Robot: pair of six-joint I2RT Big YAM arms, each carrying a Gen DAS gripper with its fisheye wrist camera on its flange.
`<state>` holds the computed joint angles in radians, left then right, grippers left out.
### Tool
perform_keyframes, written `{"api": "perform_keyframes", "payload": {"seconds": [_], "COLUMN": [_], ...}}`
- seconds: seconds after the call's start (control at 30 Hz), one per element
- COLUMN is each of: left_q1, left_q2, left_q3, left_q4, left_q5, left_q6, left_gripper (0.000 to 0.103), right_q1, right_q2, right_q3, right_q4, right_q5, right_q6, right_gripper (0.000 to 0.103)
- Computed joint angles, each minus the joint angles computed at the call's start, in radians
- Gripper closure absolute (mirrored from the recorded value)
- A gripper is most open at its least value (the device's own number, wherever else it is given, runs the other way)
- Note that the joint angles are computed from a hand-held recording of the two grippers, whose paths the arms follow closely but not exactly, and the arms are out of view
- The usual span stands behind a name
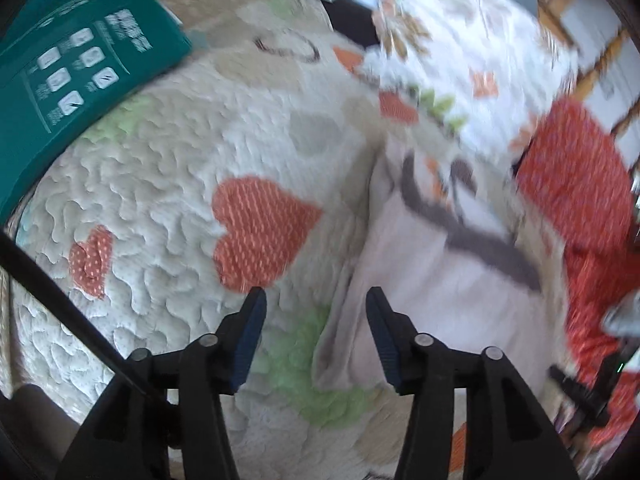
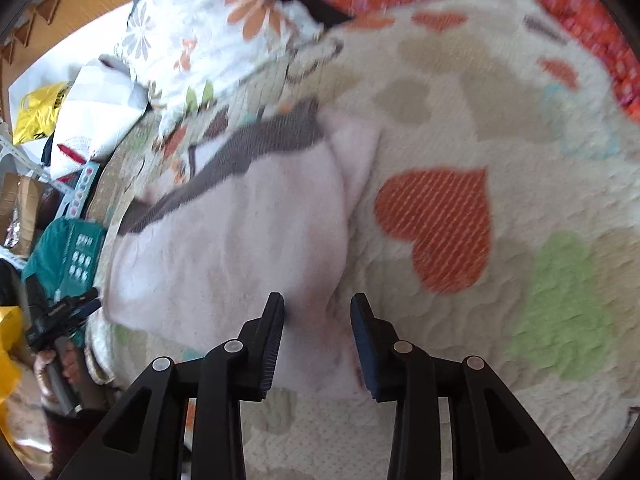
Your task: Fold small clothes
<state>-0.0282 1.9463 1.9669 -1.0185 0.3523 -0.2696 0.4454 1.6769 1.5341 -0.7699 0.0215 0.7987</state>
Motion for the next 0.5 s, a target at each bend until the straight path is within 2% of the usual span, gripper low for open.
{"api": "perform_keyframes", "payload": {"seconds": [0.07,0.13,0.2,0.37,0.5], "left_q1": [-0.005,-0.024,-0.041,-0.095,-0.139], "left_q2": [-0.021,-0.037,-0.056,-0.067,-0.049], "left_q3": [-0.026,-0.041,-0.065,-0.073,-0.048], "left_q4": [0.064,0.118,0.161,0.187,0.178], "left_q5": [-0.003,-0.024,-0.037,-0.097,-0.181], "left_q6": [-0.031,-0.049,-0.064,-0.041,0.004], "left_gripper": [0.045,0.036,0.03,0.029,0.029], "right_q1": [0.014,0.036,0.05,0.058,0.062], "right_q2": [-0.005,0.007,0.025,0.065,0.161], "right_q3": [0.015,0.049,0.081,0.119,0.216], "right_q4": [-0.018,-0.057,-0.078,-0.015,-0.009], "right_q5": [0.094,0.224,0.309,0.318,0.351], "right_q6": [-0.028,-0.073,-0.114,-0.172,-0.227], "right_gripper": [0.061,0.049,0.048,0.047,0.046]}}
